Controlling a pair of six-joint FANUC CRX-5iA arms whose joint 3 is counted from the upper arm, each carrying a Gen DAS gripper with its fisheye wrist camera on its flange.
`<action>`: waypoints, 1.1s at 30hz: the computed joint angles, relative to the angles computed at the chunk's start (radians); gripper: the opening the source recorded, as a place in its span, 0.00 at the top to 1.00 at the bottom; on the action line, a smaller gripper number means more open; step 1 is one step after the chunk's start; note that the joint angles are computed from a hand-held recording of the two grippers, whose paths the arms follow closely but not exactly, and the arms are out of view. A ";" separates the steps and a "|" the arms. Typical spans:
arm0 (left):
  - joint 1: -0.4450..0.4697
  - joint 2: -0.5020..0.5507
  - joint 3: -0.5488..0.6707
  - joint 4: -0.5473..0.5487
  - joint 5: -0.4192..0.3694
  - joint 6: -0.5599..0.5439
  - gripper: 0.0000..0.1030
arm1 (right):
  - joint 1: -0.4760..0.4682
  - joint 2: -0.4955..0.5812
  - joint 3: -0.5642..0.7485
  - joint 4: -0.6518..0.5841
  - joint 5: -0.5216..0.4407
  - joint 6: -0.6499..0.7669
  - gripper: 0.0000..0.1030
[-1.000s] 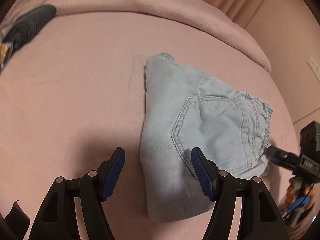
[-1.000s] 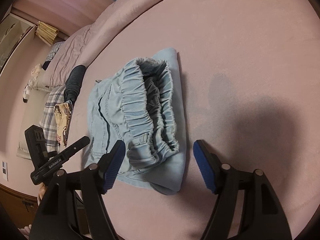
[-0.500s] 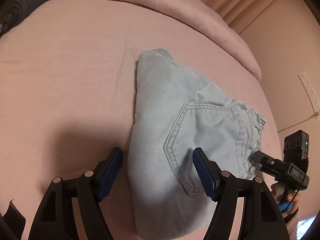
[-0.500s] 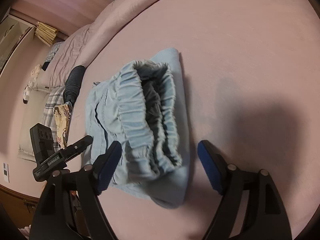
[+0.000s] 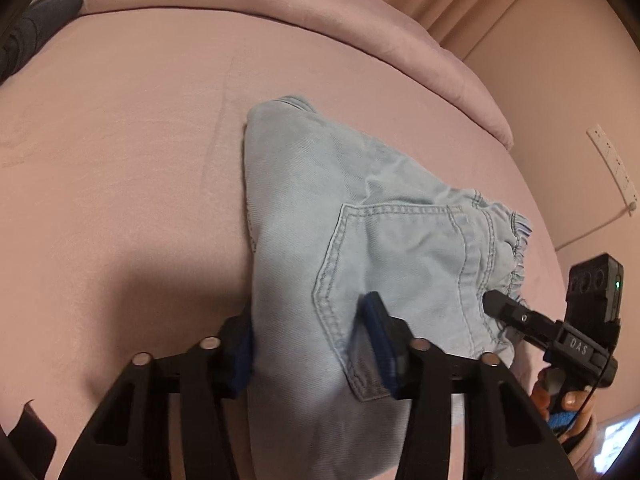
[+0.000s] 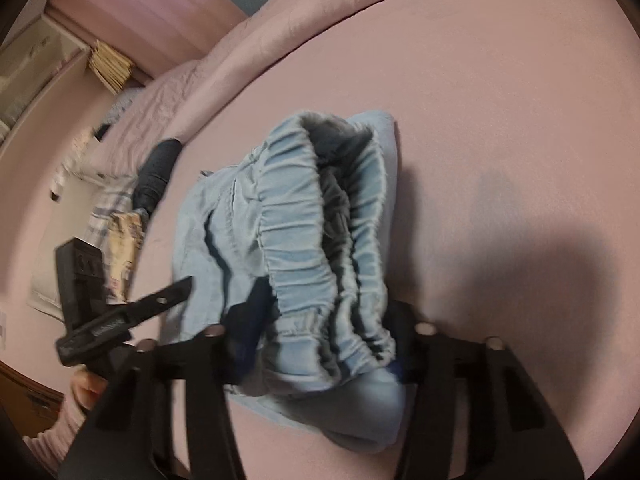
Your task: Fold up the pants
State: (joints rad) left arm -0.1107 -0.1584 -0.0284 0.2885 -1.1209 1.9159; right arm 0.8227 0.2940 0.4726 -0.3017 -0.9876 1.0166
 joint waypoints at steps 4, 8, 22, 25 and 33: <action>0.005 -0.009 -0.003 0.018 -0.004 0.013 0.80 | 0.030 -0.012 -0.018 0.064 0.022 -0.018 0.60; -0.045 0.013 0.070 -0.062 -0.028 0.054 0.84 | 0.088 -0.026 -0.026 0.192 0.041 -0.029 0.63; -0.007 -0.047 0.100 -0.079 0.013 0.032 0.86 | 0.141 -0.004 0.051 0.299 0.086 0.042 0.65; 0.023 -0.043 0.107 -0.072 0.015 0.015 0.86 | 0.141 0.040 0.119 0.296 0.068 0.068 0.65; 0.102 -0.001 0.138 -0.065 0.033 -0.036 0.86 | 0.116 0.221 0.401 0.263 -0.006 0.131 0.65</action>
